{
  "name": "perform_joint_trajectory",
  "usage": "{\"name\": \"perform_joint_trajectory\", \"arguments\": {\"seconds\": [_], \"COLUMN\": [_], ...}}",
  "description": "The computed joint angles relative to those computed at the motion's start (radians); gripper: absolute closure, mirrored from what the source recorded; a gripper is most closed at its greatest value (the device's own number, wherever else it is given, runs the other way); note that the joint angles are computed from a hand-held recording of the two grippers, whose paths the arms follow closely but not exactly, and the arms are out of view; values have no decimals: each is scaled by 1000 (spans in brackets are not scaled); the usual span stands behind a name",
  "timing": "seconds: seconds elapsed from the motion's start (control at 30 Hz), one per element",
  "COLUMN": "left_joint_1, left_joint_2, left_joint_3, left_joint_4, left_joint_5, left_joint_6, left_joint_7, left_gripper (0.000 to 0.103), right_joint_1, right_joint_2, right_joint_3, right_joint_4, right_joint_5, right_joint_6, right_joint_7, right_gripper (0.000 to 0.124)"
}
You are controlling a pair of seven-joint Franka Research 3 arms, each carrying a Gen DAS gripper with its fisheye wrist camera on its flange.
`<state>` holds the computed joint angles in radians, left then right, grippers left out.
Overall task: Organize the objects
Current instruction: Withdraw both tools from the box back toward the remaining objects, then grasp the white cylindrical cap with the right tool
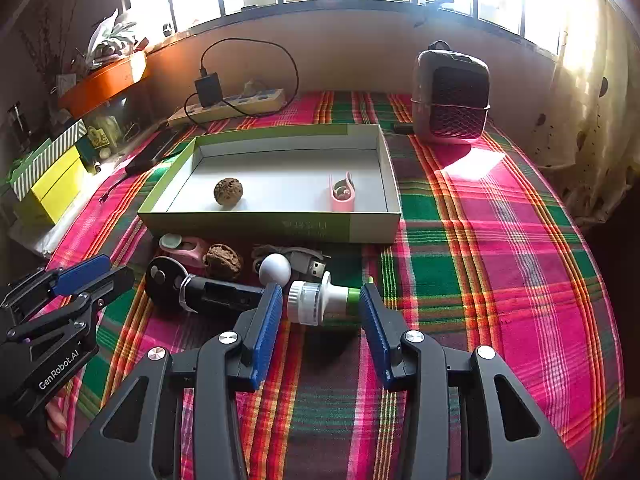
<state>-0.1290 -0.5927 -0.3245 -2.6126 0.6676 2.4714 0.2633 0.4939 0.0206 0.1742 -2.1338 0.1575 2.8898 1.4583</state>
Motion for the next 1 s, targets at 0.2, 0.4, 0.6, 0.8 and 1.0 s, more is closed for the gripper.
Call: {"name": "perform_joint_trajectory", "arguments": {"seconds": [0.2, 0.4, 0.6, 0.8, 1.0], "left_joint_1": [-18, -18, -3, 5, 35], "left_joint_2": [-28, -57, -60, -25, -7], "left_joint_3": [22, 41, 49, 78, 75], "left_joint_4": [-46, -103, -135, -147, -141], "left_joint_5": [-20, -63, -109, -184, -217], "left_joint_6": [48, 143, 228, 319, 381], "left_joint_7": [2, 21, 40, 88, 119], "left_gripper": [72, 72, 69, 68, 67], "right_joint_1": [-1, -4, -8, -5, 0], "right_joint_2": [-16, -16, -1, 18, 42], "right_joint_3": [2, 0, -3, -3, -9], "right_joint_4": [-31, -44, -36, -23, 6], "right_joint_5": [47, 46, 34, 28, -11], "right_joint_6": [3, 0, -2, 11, -9], "right_joint_7": [-42, -35, -13, -25, -5], "right_gripper": [75, 74, 74, 68, 67]}}
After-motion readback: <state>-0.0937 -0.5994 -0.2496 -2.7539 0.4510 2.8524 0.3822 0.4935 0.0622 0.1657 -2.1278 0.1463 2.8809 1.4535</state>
